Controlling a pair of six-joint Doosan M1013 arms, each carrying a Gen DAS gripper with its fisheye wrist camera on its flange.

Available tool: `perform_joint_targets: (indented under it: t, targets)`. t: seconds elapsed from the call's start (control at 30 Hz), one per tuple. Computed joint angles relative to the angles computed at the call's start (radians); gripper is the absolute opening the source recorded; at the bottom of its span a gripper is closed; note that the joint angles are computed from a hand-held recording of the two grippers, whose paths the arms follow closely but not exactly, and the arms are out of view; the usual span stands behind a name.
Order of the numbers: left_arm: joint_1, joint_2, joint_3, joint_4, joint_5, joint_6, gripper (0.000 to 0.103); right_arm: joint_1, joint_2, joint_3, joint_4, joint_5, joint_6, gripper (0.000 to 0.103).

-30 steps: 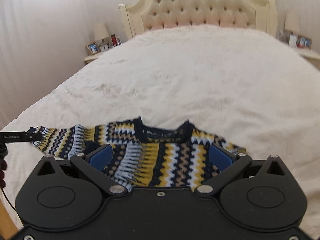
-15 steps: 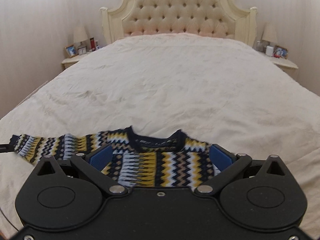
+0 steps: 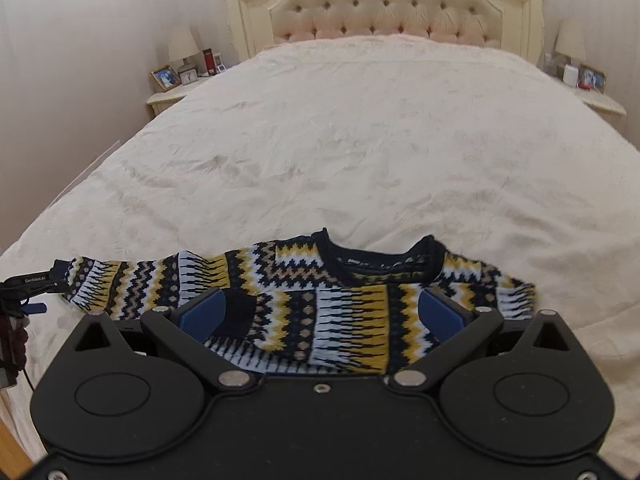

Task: Fold small clothes
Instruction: 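Move the left gripper to a dark sleeve cuff and grasp it, then lift the sleeve with the left gripper and fold it over the body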

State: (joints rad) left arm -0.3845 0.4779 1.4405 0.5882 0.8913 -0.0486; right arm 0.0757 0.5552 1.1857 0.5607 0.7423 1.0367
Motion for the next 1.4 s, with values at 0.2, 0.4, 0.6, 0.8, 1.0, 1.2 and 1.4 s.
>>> perform_joint_targets:
  t: [0.2, 0.4, 0.6, 0.8, 1.0, 1.2, 1.4]
  targets:
    - [0.045, 0.014, 0.010, -0.029, -0.046, -0.001, 0.084, 0.016, 0.038, -0.060, -0.067, 0.060, 0.086, 0.102]
    - [0.075, 0.034, 0.011, -0.054, -0.094, -0.004, 0.078, 0.024, 0.083, -0.134, -0.095, 0.123, 0.169, 0.102]
    - [0.080, 0.019, 0.056, 0.045, -0.180, -0.164, 0.039, 0.033, 0.108, -0.171, -0.116, 0.158, 0.186, 0.102]
    - [0.057, 0.003, 0.054, 0.156, -0.123, -0.289, 0.007, 0.033, 0.119, -0.180, -0.118, 0.193, 0.188, 0.102]
    - [0.018, -0.022, 0.021, 0.289, -0.111, -0.323, 0.006, 0.024, 0.119, -0.178, -0.102, 0.213, 0.182, 0.102]
    - [-0.017, -0.023, -0.050, 0.393, -0.132, -0.300, 0.005, 0.012, 0.101, -0.140, -0.067, 0.198, 0.149, 0.102]
    - [-0.058, 0.012, -0.164, 0.457, -0.146, -0.208, 0.005, -0.013, 0.084, -0.092, 0.005, 0.186, 0.097, 0.102]
